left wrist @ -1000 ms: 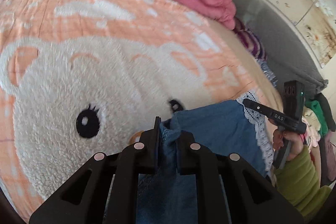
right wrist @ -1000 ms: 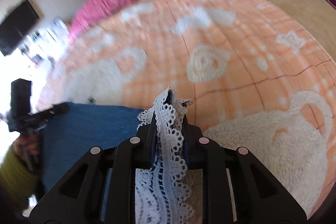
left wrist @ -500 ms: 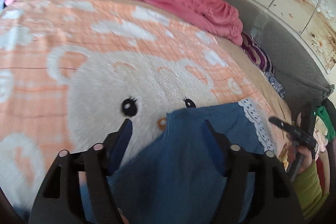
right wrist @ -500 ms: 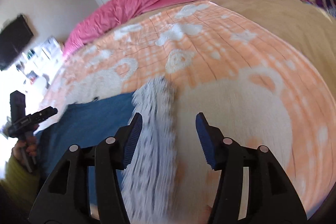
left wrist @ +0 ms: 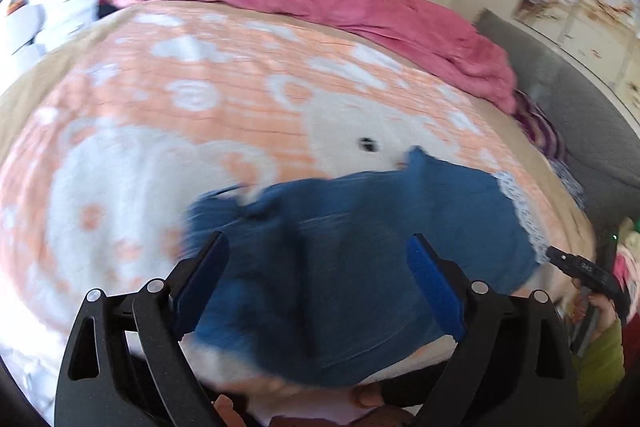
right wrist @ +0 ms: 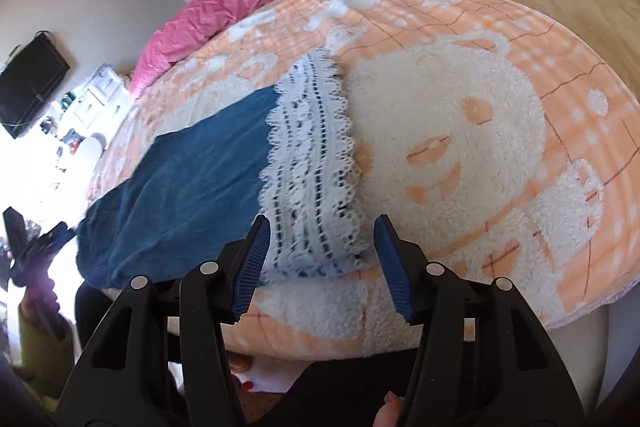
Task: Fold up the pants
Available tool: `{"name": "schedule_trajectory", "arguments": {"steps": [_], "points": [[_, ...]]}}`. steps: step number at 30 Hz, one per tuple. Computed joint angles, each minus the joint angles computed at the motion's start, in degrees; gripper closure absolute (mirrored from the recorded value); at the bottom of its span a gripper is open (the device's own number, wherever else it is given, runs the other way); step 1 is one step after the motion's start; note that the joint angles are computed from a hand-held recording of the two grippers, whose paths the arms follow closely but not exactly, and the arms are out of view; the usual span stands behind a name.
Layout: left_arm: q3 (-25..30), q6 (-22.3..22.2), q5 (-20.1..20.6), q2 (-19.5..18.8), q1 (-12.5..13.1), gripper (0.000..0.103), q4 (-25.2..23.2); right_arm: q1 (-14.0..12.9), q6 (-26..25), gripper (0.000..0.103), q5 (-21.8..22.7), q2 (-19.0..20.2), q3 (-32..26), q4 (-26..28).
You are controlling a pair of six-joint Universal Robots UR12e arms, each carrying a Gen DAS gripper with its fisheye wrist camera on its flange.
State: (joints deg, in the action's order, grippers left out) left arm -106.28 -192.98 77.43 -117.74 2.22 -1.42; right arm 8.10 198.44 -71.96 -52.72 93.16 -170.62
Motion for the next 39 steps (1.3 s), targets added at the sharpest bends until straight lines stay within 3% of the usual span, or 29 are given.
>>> {"name": "schedule_trajectory", "arguments": {"steps": [8, 12, 13, 14, 18, 20, 22, 25, 28, 30, 35, 39], "points": [[0.0, -7.2, 4.5, -1.3, 1.1, 0.013, -1.7, 0.1, 0.7, 0.056, 1.8, 1.2, -1.2, 1.1], [1.5, -9.4, 0.4, -3.2, 1.2, 0.018, -2.9, -0.2, 1.7, 0.062, 3.6, 1.2, -0.8, 0.0], [1.9, -9.0, 1.9, -3.4, 0.7, 0.026, -3.5, -0.3, 1.4, 0.072, 4.3, 1.2, -0.8, 0.3], [2.2, -8.2, 4.8, -3.3, -0.1, 0.051, -4.6, -0.3, 1.2, 0.075, 5.3, 1.3, -0.8, 0.4], [1.4, -8.9, 2.6, -2.9, 0.6, 0.061, -2.0, 0.0, 0.3, 0.084, 3.7, 1.0, -0.7, -0.3], [0.9, -7.2, 5.8, -2.2, 0.4, 0.066, -0.5, 0.0, -1.0, 0.085, 2.4, 0.2, 0.0, -0.8], [0.7, -5.7, 8.0, -2.1, 0.3, 0.066, 0.1, 0.1, -2.0, 0.087, 0.5, -0.2, 0.4, -0.9], [0.9, -5.4, 8.2, -2.9, 0.4, 0.065, -0.8, 0.3, -3.7, 0.088, -1.5, -0.3, 0.1, 1.8], [1.0, -5.5, 7.5, -3.1, 0.6, 0.053, -1.7, 0.7, -4.4, 0.086, -2.8, 0.1, 0.4, 1.2], [0.7, -5.6, 6.8, -3.0, 0.9, 0.047, -1.6, 0.7, -4.0, 0.082, -2.6, 0.0, 0.4, 1.2], [-0.7, -6.7, 6.7, -1.5, 1.5, 0.029, -0.5, 1.3, -5.5, 0.055, -3.9, -1.1, 0.8, 2.8], [-2.5, -5.7, 8.5, 0.4, 1.8, 0.018, 2.6, 1.5, -4.9, 0.055, -7.0, -2.8, 2.7, 0.1]]}}
